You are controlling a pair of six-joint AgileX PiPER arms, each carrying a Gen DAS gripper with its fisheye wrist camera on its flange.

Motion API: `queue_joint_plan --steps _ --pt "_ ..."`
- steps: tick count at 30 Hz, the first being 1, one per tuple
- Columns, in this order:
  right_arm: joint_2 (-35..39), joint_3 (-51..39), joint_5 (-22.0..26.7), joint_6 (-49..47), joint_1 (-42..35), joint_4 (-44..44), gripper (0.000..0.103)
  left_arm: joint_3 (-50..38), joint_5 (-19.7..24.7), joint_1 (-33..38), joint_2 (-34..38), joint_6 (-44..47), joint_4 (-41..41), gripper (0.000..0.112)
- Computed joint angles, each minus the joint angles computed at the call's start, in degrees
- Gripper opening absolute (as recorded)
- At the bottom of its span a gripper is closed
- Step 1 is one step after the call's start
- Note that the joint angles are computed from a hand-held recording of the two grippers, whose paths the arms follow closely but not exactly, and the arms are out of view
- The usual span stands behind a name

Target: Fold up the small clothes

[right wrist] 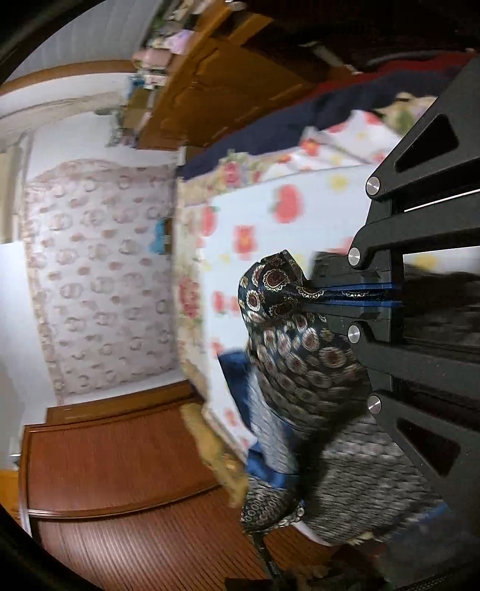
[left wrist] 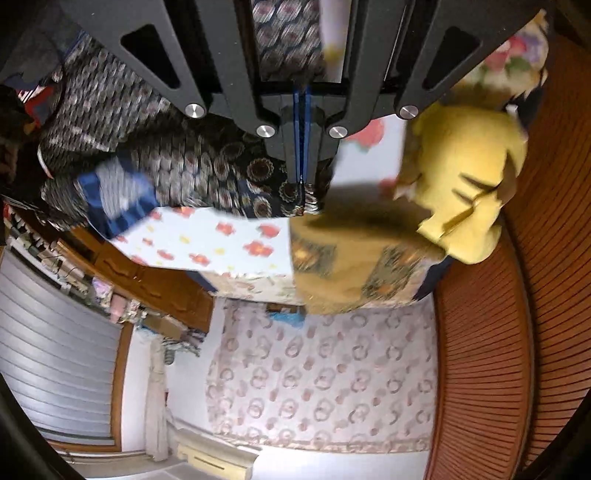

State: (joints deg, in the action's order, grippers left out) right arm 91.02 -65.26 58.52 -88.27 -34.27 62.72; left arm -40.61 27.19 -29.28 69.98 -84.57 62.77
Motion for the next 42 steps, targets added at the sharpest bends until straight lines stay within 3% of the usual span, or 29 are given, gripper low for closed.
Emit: queue_joint_plan --steps 4,5,7,12,14,18,21,25,28,35,42 --pt "-0.58 -1.22 2.90 2.38 -2.04 -5.67 0.003 1.49 2.86 -1.02 -2.58 1.71 -2.43 0.006" --pt "-1.27 -1.19 1.90 2.32 -1.89 -6.00 0.008 1.30 4.23 -1.21 -3.00 1.17 -1.28 0.011" --pt "-1.20 -2.98 -0.55 4.01 -0.66 -6.56 0.015 1.65 5.61 -1.79 -3.79 -1.40 1.53 0.040" --pt "-1.88 -6.52 -3.39 8.05 2.57 -5.98 0.031 -1.35 2.89 2.04 -1.34 1.37 1.33 0.056" --pt "-2.38 -7.13 -4.82 8.28 4.10 -5.12 0.045 -3.28 1.36 3.68 1.28 2.54 1.64 0.058" --pt "-0.66 -9.26 -7.08 9.58 6.77 -5.86 0.056 -8.28 -3.84 8.30 8.16 9.48 -3.24 0.060" --pt "3.49 -11.11 -11.27 12.09 10.95 -8.62 0.057 -11.99 -6.09 10.25 13.46 17.08 -9.62 0.060" --pt "8.41 -17.11 -10.42 20.38 13.85 -16.17 0.057 -16.16 -6.85 12.19 18.98 29.45 -21.52 0.060" --pt "11.13 -21.21 -8.43 26.47 15.49 -21.56 0.057 -17.21 -6.42 12.47 21.17 34.28 -26.09 0.060" --pt "14.48 -22.01 -5.85 27.83 16.06 -24.24 0.057 -16.38 -7.07 13.31 23.03 44.50 -36.88 0.060" --pt "17.61 -23.59 -5.29 28.48 16.16 -23.81 0.057 -16.08 -7.07 14.15 24.45 49.93 -42.73 0.060"
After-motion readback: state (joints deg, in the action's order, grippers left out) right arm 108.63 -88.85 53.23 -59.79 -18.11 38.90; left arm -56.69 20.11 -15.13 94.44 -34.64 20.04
